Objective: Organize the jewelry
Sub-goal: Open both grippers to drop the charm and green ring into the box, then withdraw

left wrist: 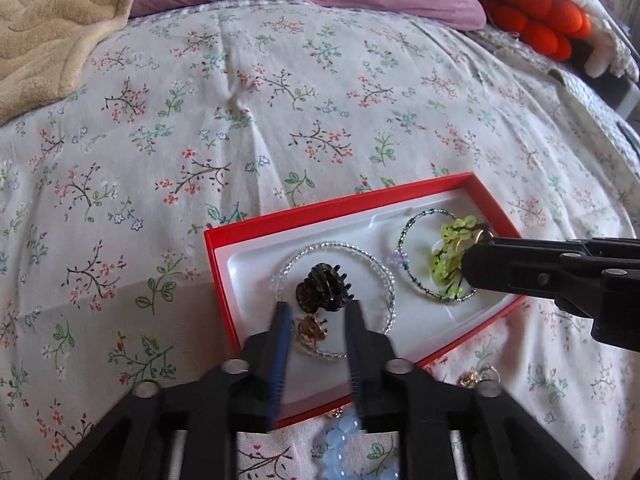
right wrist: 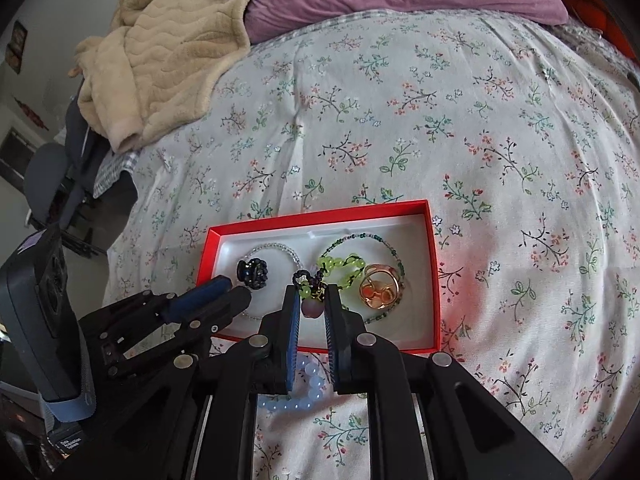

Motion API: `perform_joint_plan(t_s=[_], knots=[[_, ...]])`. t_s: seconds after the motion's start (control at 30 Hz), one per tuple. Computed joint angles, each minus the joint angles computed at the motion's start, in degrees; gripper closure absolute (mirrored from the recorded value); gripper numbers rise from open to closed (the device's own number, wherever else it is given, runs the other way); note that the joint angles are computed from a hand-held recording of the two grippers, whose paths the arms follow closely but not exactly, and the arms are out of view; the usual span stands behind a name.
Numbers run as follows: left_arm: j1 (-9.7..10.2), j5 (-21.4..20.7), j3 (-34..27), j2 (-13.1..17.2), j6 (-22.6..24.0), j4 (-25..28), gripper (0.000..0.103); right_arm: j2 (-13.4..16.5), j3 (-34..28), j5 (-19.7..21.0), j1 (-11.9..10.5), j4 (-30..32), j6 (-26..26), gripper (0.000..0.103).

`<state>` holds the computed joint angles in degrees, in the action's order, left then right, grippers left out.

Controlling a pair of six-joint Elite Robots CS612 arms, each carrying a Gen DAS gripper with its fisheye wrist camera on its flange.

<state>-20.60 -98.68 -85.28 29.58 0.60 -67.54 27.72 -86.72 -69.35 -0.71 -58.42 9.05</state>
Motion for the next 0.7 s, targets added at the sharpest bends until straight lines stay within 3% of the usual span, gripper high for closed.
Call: perform_joint_plan(t_s=[0.1, 0.33, 0.4, 0.5, 0.7], knots=[[-0.08, 0.5, -0.6, 0.0, 0.2, 0.0, 0.066, 0.1, -0.5, -0.2, 0.0, -0.3, -0.1, 0.063], [-0.3, 1.8, -2.7, 0.2, -0.5, 0.3, 0.043, 0.1, -2.2, -0.9, -0.1, -0.2, -1.0, 0.062], [-0.41, 2.1, -3.6, 0.4, -0.7, 0.9, 0.032, 0.2, -3.0, -1.6, 0.0, 0.6, -1.4, 0.052], [-0.7, 3.0, -4.7, 0.5, -0.7, 2.0, 0.023, 0.4, -4.2, -3.2, 0.1, 1.7, -2.1, 0.046], [-1.27, 5.9, -7.3, 1.0, -1.9, 4.8, 0.012, 1.0, -7.0, -6.0, 0.1, 3.6, -2.4, 0.034]])
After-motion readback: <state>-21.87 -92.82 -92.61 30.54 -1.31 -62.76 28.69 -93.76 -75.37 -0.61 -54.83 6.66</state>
